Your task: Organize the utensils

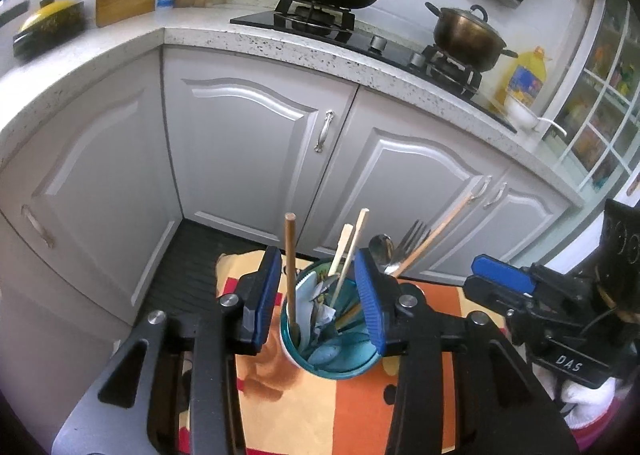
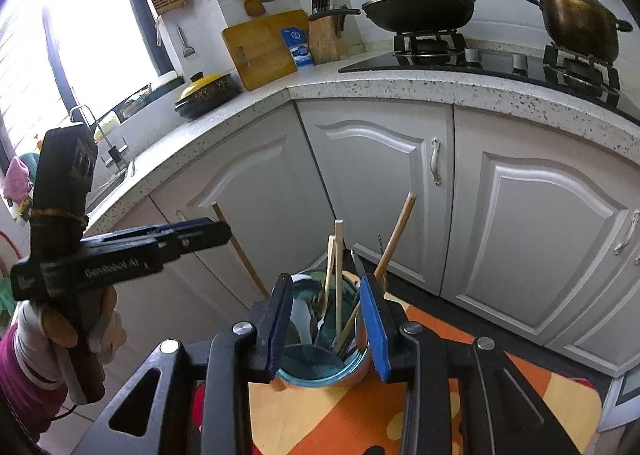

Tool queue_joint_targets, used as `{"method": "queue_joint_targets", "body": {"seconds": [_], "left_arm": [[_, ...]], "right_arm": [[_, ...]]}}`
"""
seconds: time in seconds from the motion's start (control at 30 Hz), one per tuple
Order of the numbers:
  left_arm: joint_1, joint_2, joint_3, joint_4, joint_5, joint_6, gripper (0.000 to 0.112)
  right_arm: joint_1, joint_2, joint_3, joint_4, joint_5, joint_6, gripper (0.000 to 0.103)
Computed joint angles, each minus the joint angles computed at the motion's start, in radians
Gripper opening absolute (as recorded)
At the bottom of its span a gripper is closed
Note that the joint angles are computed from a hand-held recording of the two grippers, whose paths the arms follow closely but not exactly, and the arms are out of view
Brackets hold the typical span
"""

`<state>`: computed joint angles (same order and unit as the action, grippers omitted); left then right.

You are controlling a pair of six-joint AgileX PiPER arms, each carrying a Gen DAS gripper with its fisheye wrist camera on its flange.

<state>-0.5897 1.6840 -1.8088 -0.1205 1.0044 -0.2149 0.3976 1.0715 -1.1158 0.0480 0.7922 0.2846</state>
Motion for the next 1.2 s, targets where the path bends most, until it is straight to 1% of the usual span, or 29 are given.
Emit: {"method": "queue_joint_targets", "body": {"seconds": [0.17, 0.23, 0.37, 0.4, 0.47, 0.53, 0.63, 0.77, 0.83, 0.9, 1.07, 1.2], "left_arm": [[-0.05, -0.047, 0.063, 0.09, -0.021, -0.076, 0.039], [-0.072, -0.074, 0.109, 0.134, -0.04, -0.123, 0.039], [-0.125, -0.116, 0.185, 0.238, -0.066, -0.208, 0.039], [-0.142, -0.129, 0.206, 0.269, -0.072, -0.234, 0.039], [-0.17, -0.153, 0.245, 0.316, -0.083, -0.28, 0.039], [-0.2, -0.173, 0.279, 0.363, -0.089, -0.334, 0.039], [-0.242, -0.191, 0.315, 0.424, -0.092, -0.4, 0.039], [-0.285, -0.209, 0.346, 0.454, -0.089, -0.444, 0.039], [-0.305, -0.216, 0.353, 0.476, -0.082, -0.465, 0.039], [-0.326, -0.221, 0.356, 0.502, -0.072, -0.487, 0.039], [-0.362, -0.238, 0.365, 0.55, -0.049, -0.543, 0.039], [-0.383, -0.242, 0.363, 0.579, -0.036, -0.571, 0.039]], "right_arm": [[0.064, -0.008, 0.034, -0.079, -0.004, 0.11, 0.035], [0.113, -0.006, 0.042, -0.153, 0.005, 0.201, 0.038], [0.169, -0.031, 0.078, -0.233, -0.007, 0.326, 0.038], [0.196, -0.037, 0.085, -0.281, 0.002, 0.384, 0.038], [0.269, -0.044, 0.09, -0.403, 0.043, 0.514, 0.039], [0.331, -0.051, 0.093, -0.482, 0.08, 0.598, 0.04], [0.423, -0.057, 0.095, -0.575, 0.139, 0.698, 0.04], [0.537, -0.053, 0.082, -0.682, 0.237, 0.8, 0.04], [0.575, -0.061, 0.084, -0.712, 0.268, 0.84, 0.04], [0.595, -0.071, 0.088, -0.724, 0.283, 0.862, 0.04], [0.673, -0.081, 0.085, -0.783, 0.365, 0.938, 0.041], [0.703, -0.087, 0.082, -0.797, 0.395, 0.957, 0.041]]}}
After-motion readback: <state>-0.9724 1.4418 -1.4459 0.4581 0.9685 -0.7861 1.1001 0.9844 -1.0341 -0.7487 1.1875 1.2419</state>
